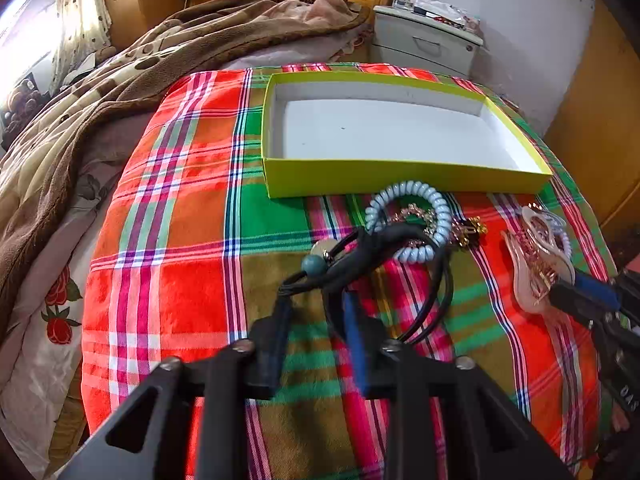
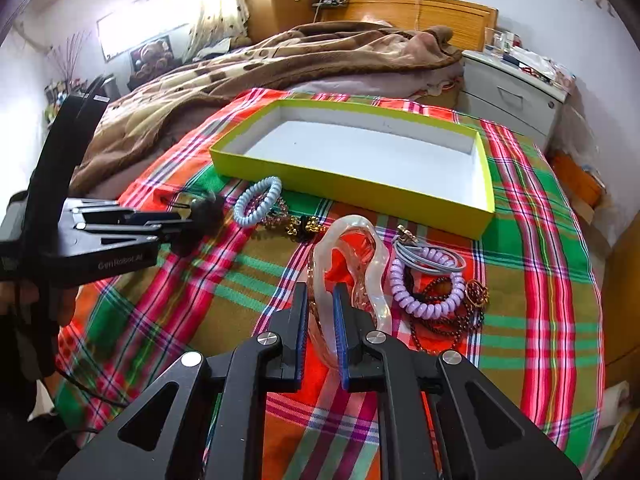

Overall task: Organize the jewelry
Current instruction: 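Close the right tool on the clear pink claw clip while the left tool reaches the black beaded hair tie, then close the left tool on the black hair tie while the right tool lifts the claw clip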

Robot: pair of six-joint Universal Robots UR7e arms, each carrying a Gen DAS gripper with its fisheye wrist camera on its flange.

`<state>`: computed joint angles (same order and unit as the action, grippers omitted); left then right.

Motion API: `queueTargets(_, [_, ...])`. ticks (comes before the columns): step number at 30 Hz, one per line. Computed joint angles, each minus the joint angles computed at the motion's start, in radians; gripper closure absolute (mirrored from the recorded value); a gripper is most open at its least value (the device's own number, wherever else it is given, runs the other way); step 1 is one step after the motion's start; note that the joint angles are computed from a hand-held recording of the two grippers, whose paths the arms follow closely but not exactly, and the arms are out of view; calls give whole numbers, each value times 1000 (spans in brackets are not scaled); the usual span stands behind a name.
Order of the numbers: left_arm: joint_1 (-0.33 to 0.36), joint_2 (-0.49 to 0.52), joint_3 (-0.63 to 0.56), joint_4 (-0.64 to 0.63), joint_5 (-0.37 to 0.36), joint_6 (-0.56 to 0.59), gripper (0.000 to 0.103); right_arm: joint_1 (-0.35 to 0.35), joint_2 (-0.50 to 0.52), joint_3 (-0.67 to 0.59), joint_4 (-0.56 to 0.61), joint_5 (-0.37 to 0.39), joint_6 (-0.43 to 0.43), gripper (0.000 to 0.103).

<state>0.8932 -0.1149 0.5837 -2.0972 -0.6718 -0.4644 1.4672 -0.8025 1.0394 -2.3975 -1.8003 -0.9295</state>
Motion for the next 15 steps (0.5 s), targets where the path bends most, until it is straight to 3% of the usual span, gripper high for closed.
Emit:
queueTargets(5, [-8, -31, 61, -24, -13, 29, 89, 1, -11, 19, -10, 18, 8, 91])
queueTargets(9, [-12, -59, 111, -29, -3, 29, 90, -1, -23, 40, -21, 29, 17, 91])
queueTargets(15, [-23, -129, 231, -112, -60, 82, 89, -2, -31, 59, -31, 34, 23, 91])
